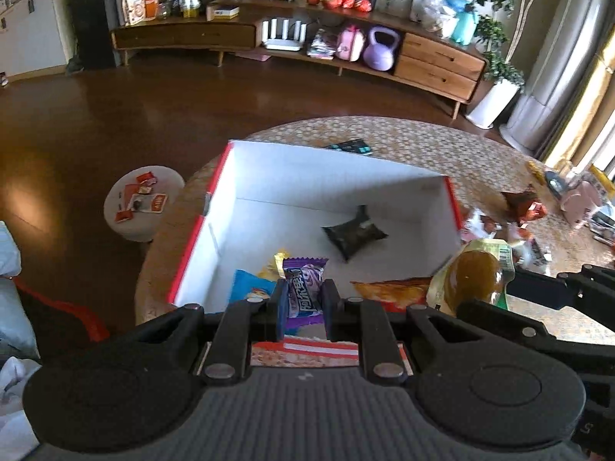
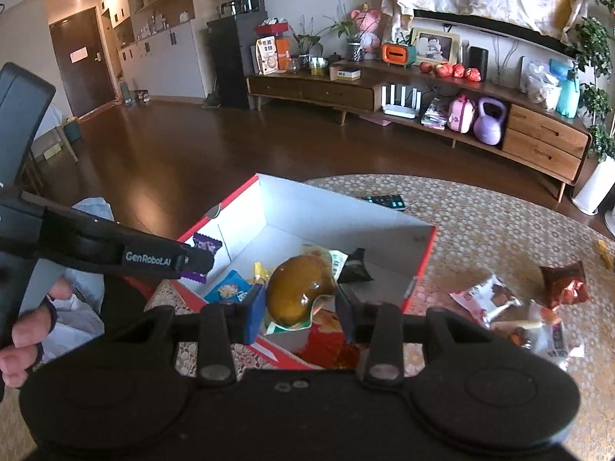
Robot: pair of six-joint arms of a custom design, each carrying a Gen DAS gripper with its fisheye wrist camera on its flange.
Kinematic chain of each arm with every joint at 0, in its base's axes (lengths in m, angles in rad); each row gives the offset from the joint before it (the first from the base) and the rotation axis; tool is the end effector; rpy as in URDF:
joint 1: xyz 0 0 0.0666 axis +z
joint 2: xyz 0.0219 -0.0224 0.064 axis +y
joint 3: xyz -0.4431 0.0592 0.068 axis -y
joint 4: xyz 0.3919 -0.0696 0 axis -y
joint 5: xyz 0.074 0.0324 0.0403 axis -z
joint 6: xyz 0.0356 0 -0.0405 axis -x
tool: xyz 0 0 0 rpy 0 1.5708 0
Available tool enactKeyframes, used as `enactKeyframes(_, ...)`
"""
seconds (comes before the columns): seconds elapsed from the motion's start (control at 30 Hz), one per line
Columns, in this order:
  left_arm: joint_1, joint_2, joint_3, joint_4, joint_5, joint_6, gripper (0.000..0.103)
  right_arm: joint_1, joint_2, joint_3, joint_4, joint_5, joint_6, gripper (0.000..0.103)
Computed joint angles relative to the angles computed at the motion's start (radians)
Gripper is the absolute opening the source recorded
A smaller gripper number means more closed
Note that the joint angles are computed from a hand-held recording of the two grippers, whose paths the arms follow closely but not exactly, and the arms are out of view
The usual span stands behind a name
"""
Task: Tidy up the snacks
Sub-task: 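Carry the purple wrapper and round pastry with both tools over the red box, then open the left tool to drop the purple wrapper while the right tool drops the pastry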
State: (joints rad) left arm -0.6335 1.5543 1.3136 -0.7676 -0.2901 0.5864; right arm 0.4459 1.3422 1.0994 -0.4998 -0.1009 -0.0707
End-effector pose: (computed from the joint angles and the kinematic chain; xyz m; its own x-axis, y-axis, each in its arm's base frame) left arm 0.4254 -0.3003 0.3898 -0.8137 -0.0602 -0.5781 -0.0072 0.9956 -0.0936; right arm 0.4034 0.1963 0.4092 -0.6436 -0.2298 -0.7301 -0.4517 0.8841 0.1200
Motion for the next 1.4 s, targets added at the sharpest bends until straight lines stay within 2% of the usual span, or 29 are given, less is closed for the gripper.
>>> enactKeyframes(0.33, 0.073, 0.063, 0.003, 0.015, 0.029, -0.027, 0.018, 0.016, 0.11, 0.043, 0.014, 0.015, -0.014, 0.038)
enactKeyframes(0.8, 0.092, 0.163, 0.046, -0.005, 0.038, -0.075, 0.018, 0.01, 0.206, 0.081, -0.011, 0.033, -0.047, 0.038)
enactKeyframes(0.97, 0.097, 0.18, 0.044, -0.011, 0.034, -0.063, 0.018, 0.01, 0.22, 0.084, -0.022, 0.026, -0.044, 0.038)
enactKeyframes(1.17, 0.103, 0.178, 0.033, 0.0, 0.069, -0.053, 0.019, 0.011, 0.211, 0.074, -0.013, 0.024, -0.046, 0.04)
enactKeyframes(1.27, 0.106, 0.176, 0.03, -0.002, 0.084, -0.041, 0.033, 0.006, 0.203, 0.07, -0.007, 0.008, -0.052, 0.047)
enactKeyframes(1.3, 0.105, 0.173, 0.026, 0.005, 0.083, -0.039, 0.046, 0.005, 0.2, 0.068, -0.005, 0.006, -0.051, 0.054)
enactKeyframes(1.33, 0.103, 0.167, 0.019, 0.014, 0.076, -0.035, 0.065, 0.006, 0.195, 0.063, 0.0, 0.007, -0.049, 0.064)
enactKeyframes(1.4, 0.098, 0.154, 0.003, 0.039, 0.053, -0.03, 0.074, 0.006, 0.184, 0.051, 0.02, 0.011, -0.051, 0.073)
